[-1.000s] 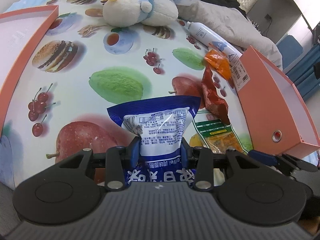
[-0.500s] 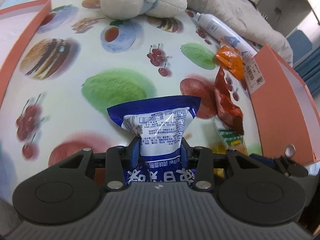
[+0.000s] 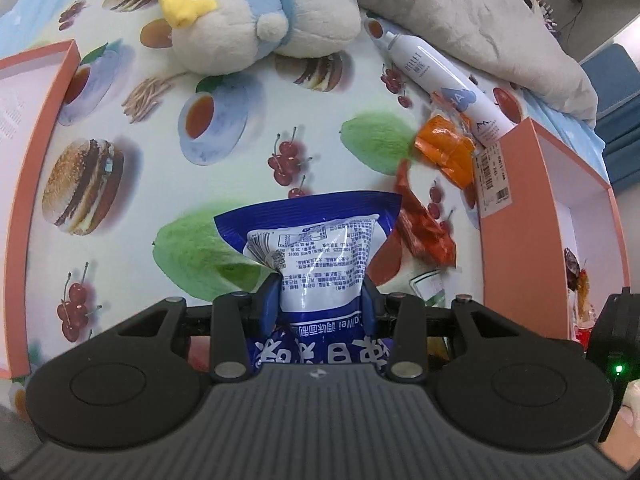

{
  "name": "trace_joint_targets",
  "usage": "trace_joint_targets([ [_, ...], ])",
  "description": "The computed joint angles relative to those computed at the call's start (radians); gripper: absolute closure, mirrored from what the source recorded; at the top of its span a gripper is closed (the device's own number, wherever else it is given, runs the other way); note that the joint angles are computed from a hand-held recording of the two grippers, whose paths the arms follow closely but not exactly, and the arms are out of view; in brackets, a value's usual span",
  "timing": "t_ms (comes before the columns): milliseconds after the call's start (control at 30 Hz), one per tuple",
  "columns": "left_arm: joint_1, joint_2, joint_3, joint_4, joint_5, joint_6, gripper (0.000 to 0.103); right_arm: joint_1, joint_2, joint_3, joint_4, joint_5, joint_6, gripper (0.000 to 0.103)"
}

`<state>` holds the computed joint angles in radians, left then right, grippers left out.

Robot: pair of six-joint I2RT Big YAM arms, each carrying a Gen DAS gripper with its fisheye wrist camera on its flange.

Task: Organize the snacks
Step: 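Lift the blue bag with the left gripper while the right gripper grasps the green-labelled pea snack bag, then carry the blue bag with the left gripper while the right gripper carries the green bag over the pink box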

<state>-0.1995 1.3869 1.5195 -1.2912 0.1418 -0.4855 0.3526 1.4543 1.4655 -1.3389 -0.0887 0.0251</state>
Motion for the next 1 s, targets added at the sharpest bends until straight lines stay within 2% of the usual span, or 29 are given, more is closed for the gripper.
trace_joint_targets([
  [100, -0.004, 0.009, 0.005, -0.008, -0.001, -0.004, 0.058, -0.02, 0.008, 0.03, -0.034, -0.058, 0.01, 0.065],
  [200, -0.012, -0.003, -0.021, 0.027, -0.008, 0.003, 0.058, -0.033, -0.002, 0.042, -0.034, -0.086, 0.007, 0.065],
  [400, -0.032, -0.052, -0.108, 0.133, -0.039, 0.008, 0.058, -0.039, -0.073, -0.038, 0.063, -0.096, 0.02, 0.065],
  [533, -0.057, -0.104, -0.165, 0.183, -0.069, 0.01, 0.058, -0.03, -0.159, -0.119, 0.142, -0.107, 0.067, 0.065],
  [633, -0.074, -0.147, -0.197, 0.209, -0.065, -0.001, 0.058, -0.009, -0.218, -0.16, 0.179, -0.08, 0.112, 0.065],
  [767, -0.107, -0.187, -0.191, 0.209, -0.108, -0.008, 0.058, 0.017, -0.28, -0.173, 0.202, -0.062, 0.151, 0.065],
  [833, -0.127, -0.205, -0.184, 0.213, -0.13, -0.013, 0.058, 0.026, -0.307, -0.173, 0.218, -0.05, 0.146, 0.078],
  [900, -0.143, -0.225, -0.182, 0.224, -0.141, -0.029, 0.057, 0.026, -0.329, -0.168, 0.235, -0.046, 0.152, 0.083],
  [967, -0.156, -0.24, -0.186, 0.234, -0.149, -0.041, 0.057, 0.033, -0.348, -0.17, 0.253, -0.009, 0.149, 0.089],
  [1000, -0.163, -0.243, -0.185, 0.23, -0.153, -0.049, 0.057, 0.038, -0.356, -0.176, 0.27, 0.01, 0.14, 0.095],
])
